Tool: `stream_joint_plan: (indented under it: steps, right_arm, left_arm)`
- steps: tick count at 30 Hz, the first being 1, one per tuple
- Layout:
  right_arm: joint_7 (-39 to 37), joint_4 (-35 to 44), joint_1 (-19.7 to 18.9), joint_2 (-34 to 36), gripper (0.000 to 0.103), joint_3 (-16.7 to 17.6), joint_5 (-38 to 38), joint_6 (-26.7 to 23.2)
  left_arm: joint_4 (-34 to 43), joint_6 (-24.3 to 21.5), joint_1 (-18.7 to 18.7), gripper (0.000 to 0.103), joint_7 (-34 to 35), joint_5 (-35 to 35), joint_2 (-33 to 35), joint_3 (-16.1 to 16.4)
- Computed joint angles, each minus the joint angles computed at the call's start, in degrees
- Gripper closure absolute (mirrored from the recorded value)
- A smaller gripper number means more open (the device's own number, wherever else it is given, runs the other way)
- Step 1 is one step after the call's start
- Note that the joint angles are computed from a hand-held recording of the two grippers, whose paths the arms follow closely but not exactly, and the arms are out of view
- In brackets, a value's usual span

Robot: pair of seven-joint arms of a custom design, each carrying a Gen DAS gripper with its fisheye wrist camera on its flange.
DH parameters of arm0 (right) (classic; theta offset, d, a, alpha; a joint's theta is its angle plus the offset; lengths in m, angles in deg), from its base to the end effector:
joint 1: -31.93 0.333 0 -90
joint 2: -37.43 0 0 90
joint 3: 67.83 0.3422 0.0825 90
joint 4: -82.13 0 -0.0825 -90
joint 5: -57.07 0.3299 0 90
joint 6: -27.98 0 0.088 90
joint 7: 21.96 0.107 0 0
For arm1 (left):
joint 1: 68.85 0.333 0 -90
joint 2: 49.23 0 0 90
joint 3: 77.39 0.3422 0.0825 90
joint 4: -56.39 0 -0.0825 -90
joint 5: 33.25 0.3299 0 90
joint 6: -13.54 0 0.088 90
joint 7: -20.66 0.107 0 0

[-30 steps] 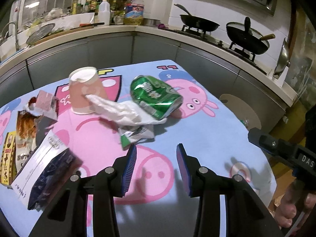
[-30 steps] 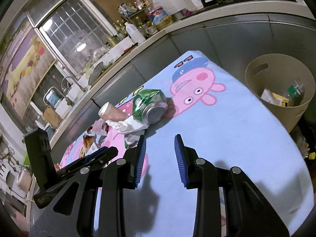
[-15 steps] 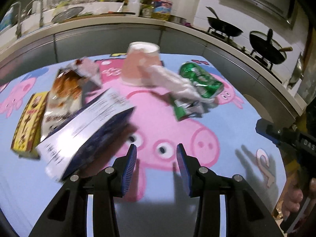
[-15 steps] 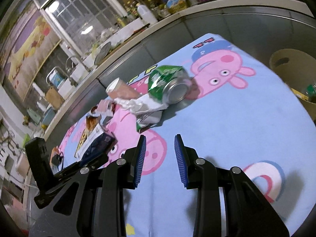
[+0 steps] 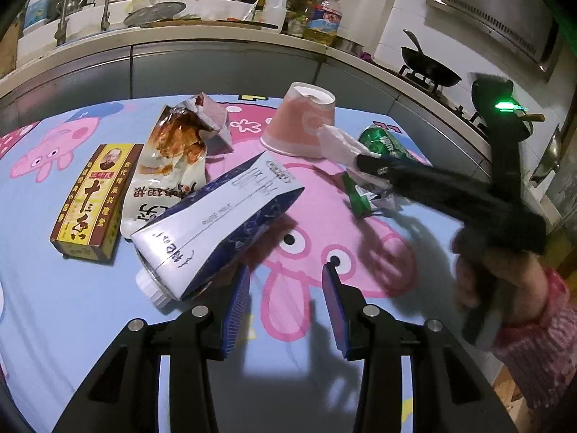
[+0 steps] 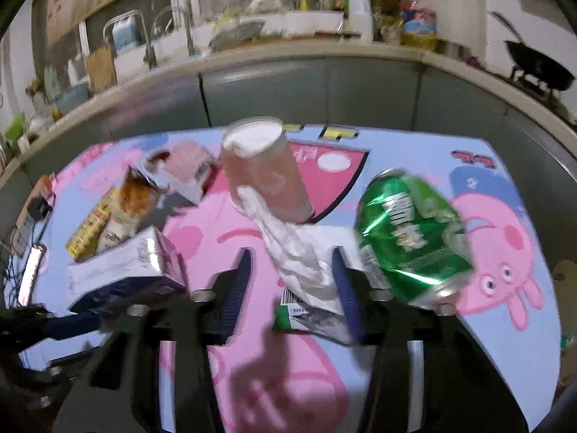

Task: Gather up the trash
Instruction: 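Move both open tools back to the trash on the tablecloth, then grasp the white-green wrapper with the left tool while the right tool grasps the white tissue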

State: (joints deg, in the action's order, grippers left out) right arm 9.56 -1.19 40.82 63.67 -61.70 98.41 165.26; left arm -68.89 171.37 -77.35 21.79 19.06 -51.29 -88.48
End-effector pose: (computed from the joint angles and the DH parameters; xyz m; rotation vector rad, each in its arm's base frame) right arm 0.6709 0.1684 0.5204 -2.2020 0.8471 -0.2039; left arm 0.4747 -0.2048 0.5142 -2.1404 1.3422 -0.8429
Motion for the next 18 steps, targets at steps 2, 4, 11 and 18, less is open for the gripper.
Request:
stream_joint_plan:
  steps: [2, 4, 11, 18]
  right_arm:
    - [0.9, -0.2, -1.4, -0.1, 0.098, 0.2, 1.5, -2.5]
    - [-1.1, -3.2, -5.2, -2.6, 0.098, 1.1, 7.6, -6.1]
    - [-4.6, -14.4, -12.0, -9.9, 0.098, -4.1, 17.6, -14.0]
    - [-2.7, -16.5, -14.6, -9.9, 0.098, -7.4, 18.6, -12.4]
  left_arm:
    - [0.6, -0.1, -0.1, 0.061, 0.9, 0.0, 0.3, -0.1]
    - [1.3, 0.5, -0.2, 0.061, 2.0, -0.2, 0.9, 0.0]
    - [7.9, 5.4, -0.8, 0.061, 10.3, -5.8, 7.7, 0.6]
    - [21.9, 2.5, -2.0, 0.038, 22.1, -13.7, 18.1, 1.0]
